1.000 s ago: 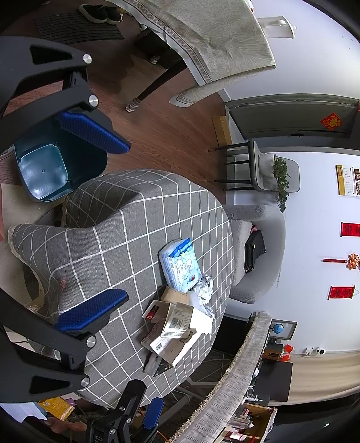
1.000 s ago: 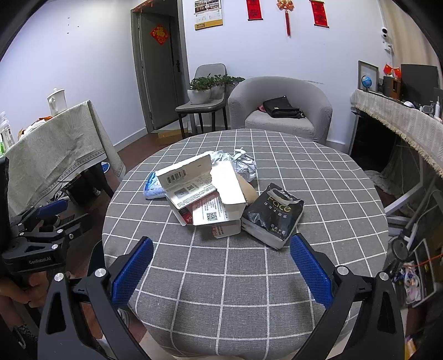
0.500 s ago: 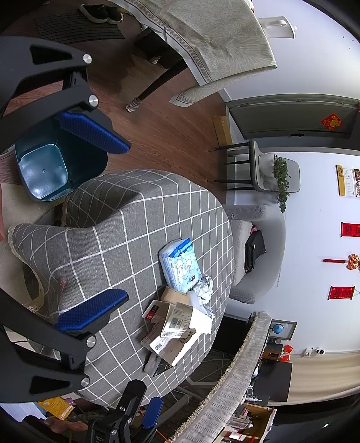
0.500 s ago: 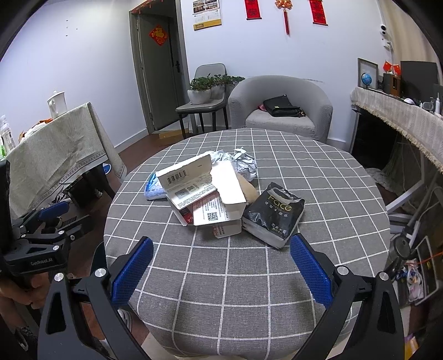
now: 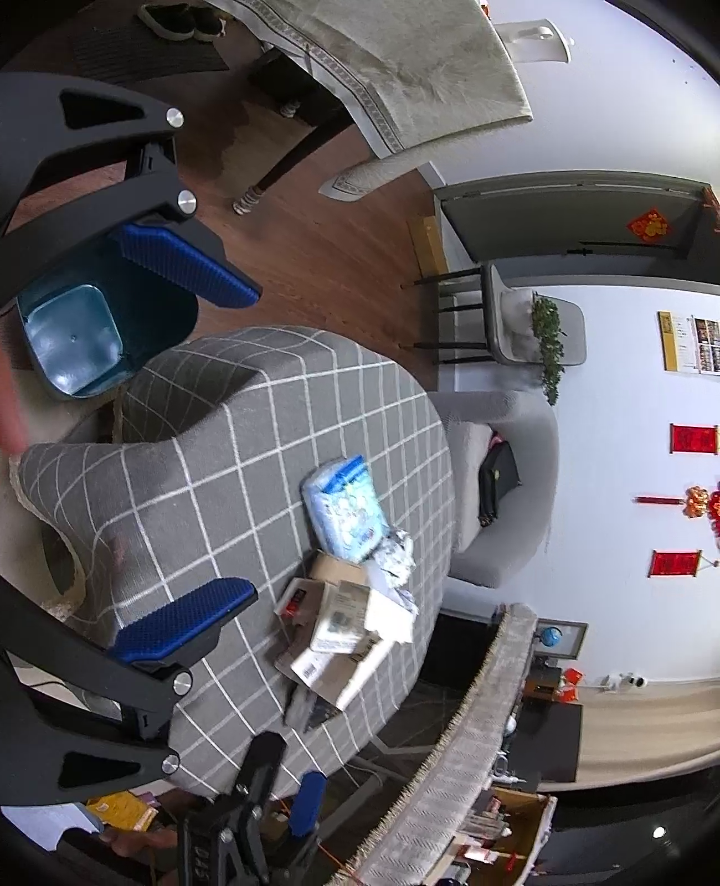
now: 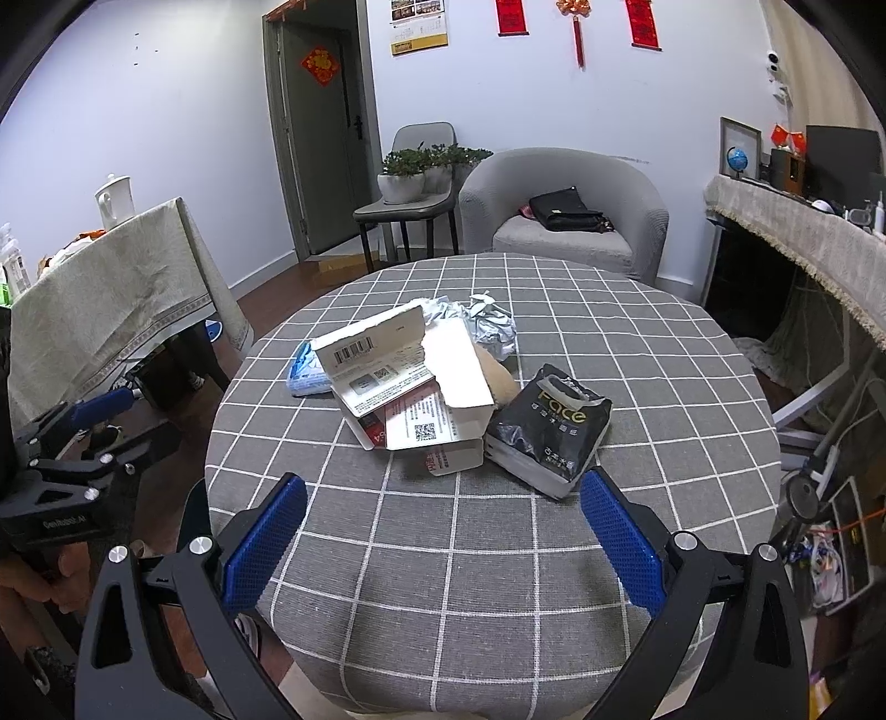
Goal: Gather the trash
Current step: 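Reach the left tool to the white cardboard box and close on its flap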
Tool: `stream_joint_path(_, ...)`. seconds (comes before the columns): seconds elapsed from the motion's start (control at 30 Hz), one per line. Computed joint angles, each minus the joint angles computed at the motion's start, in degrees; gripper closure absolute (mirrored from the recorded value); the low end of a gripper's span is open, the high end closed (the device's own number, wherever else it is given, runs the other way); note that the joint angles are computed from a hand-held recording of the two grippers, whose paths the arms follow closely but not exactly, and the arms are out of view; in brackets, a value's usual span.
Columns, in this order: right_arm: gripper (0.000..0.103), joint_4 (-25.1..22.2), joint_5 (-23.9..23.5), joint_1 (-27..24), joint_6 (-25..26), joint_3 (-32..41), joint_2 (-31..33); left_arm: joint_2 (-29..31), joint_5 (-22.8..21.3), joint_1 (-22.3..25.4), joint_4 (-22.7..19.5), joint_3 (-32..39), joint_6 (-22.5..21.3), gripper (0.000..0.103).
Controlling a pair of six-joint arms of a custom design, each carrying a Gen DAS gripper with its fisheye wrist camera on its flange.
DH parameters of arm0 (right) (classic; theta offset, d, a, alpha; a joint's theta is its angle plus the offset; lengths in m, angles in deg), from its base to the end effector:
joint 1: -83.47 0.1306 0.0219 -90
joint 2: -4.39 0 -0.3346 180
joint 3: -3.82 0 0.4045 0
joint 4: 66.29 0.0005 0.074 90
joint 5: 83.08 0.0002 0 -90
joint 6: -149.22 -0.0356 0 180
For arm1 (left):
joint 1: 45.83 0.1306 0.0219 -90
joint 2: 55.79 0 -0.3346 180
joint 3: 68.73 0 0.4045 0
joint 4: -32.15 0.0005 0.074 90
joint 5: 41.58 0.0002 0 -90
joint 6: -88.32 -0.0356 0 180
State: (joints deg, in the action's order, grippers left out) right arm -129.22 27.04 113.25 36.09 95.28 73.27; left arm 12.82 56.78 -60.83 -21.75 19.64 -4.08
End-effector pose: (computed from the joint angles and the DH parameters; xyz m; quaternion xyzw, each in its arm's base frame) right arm 0.3158 0.1660 0.5283 0.0214 0.8964 0.0422 0.4407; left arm 0.3567 -0.1015 0.5174 0.1670 0.8659 -0.1153 0.4573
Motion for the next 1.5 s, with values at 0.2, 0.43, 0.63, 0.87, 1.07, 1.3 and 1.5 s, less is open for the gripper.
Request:
stream_joint_path(0.2, 0.009, 0.39, -2.30, -1.26, 0.92, 0.10, 0.20, 0.53, 1.77, -0.44, 1.27, 0.67, -0.61, 0.006)
stream_joint_path(0.43, 0.021, 0.68, -5.27, -2.86, 2.45, -0.73, -0.53, 2.31, 4.62, -1.44, 0.85, 1.75, -2.53, 0.021)
stream_joint_path(0.63, 0.034, 1.11, -8.40, -4.60, 3.62, -0.54, -0.09, 5.16, 8.38, -2.40, -0.65, 3.77, -4.64, 0.039)
stream_joint_path(0.87, 0.046, 2.06, -10.98, -6.34, 4.97, -0.01, 0.67, 7.98, 12.07, -3.10, -1.61, 5.72, -5.59, 0.054)
stream_joint_path(1.07, 0.055, 2.38, -12.71, -7.87, 6.08, 0.39, 1.65, 10.78, 12.23, -3.51, -1.60, 7.70, -6.06, 0.055)
stream_joint_path(1.3, 0.067, 2.71, -14.04, -8.64, 7.69, 1.73, 3.65, 13.38, 13.93, -3.77, -1.18, 10.01, -5.78, 0.060)
stream_joint_path(1.5, 0.067, 3.19, -15.25, -10.30, 8.62, 1.88, 4.05, 15.66, 15.01, -4.38, -1.32, 12.26, -5.29, 0.063)
